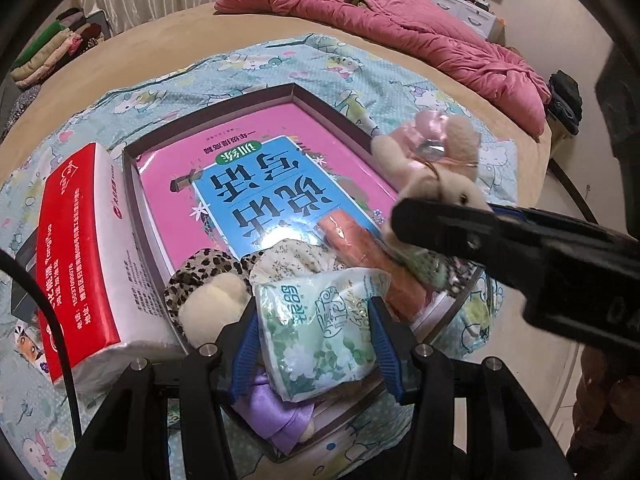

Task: Organize soft objects
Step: 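Carry the bunny over the pink box with the right tool while the left tool carries the wipes there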

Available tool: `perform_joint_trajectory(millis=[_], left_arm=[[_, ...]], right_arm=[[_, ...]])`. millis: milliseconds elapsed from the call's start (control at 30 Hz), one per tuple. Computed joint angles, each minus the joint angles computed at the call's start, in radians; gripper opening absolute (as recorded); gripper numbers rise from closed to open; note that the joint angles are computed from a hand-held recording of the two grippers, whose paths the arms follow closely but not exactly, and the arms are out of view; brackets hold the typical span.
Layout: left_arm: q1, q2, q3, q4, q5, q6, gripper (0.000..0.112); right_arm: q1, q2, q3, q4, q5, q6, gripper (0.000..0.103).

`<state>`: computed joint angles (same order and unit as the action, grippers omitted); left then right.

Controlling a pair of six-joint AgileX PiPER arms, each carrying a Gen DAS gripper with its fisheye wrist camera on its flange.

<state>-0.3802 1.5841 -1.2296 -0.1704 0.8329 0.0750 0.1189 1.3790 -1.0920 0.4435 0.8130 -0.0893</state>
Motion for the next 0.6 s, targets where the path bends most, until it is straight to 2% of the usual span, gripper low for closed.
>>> perform_joint_trajectory(millis=[333, 600], left_arm=[[0.0, 0.004, -0.001, -0.003, 0.001, 0.0, 0.052], [0.012, 0.013, -0.01, -0.02, -0.001, 0.002, 0.052]], right_arm=[[-0.05, 0.124, -0.012, 0.202, 0.005, -0.083, 0.039], [-0.063, 0.154, -0.004, 0.21, -0.029, -0.068, 0.04]])
